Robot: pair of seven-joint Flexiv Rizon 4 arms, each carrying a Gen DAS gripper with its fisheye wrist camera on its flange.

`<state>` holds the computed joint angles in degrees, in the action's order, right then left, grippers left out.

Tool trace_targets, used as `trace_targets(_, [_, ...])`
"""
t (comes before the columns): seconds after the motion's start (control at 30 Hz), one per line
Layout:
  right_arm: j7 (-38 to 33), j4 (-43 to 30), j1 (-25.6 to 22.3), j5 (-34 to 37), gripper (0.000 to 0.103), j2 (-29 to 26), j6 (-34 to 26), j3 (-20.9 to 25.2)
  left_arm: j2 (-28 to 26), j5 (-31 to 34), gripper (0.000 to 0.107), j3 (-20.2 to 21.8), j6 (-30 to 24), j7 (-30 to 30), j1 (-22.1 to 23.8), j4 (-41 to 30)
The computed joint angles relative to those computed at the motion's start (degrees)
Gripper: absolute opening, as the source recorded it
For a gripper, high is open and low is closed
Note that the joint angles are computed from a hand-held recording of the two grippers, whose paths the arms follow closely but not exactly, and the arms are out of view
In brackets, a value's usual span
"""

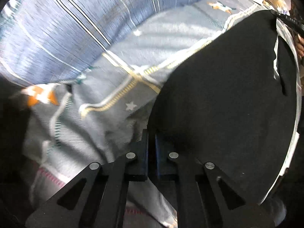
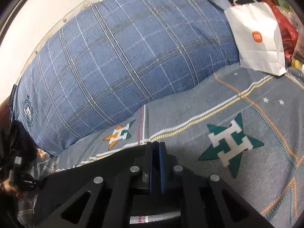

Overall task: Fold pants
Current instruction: 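Close the left gripper on the pants edge beside the right gripper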

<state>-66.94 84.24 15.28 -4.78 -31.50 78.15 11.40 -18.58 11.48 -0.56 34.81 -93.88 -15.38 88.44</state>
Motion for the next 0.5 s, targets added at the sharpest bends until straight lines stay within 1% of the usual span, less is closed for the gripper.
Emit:
trace_targets(0.1, [-1.5, 0.7, -0.2, -1.2, 0.005, 0.4, 1.2, -0.8, 3.2, 6.8, 0.005, 0.7, -0.8, -4.9, -3.4, -0.4])
trace_targets(0.13, [-2.4, 0.6, -0.9, -1.1, 0.005, 0.5, 0.7, -0.2, 4.0, 8.7, 0.005, 0.7, -1.0, -5.7, -3.9, -0.2])
trace_targets(0.17, [-4.5, 0.1, -2.8, 0.1, 0.005, 0.4, -0.5, 2.3, 5.0, 11.2, 0.005, 0.5, -1.3, -6.7, -4.9, -0.1])
trace_targets(0.23, [-10.1, -0.9, -6.0, 2.6, 0.005, 0.7, -4.6, 6.6, 6.4, 15.0, 0.005, -0.3, -1.6, -8.2, -6.2, 0.4])
trace_targets(0.3, [-16.2, -1.5, -8.1, 5.1, 0.005, 1.3, -8.8, 9.4, 8.2, 19.8, 0.005, -1.1, -2.4, -10.9, -8.1, 1.9])
trace_targets(0.4, [-23.8, -0.6, -10.1, 8.3, 0.005, 3.5, -12.9, 11.1, 9.2, 22.7, 0.004, -2.2, -0.5, -14.2, -8.6, 4.5])
trace_targets(0.5, [-32.0, 1.9, -11.7, 11.3, 0.005, 7.1, -16.3, 12.3, 12.5, 23.6, 0.004, -3.2, 1.7, -18.0, -9.1, 9.7])
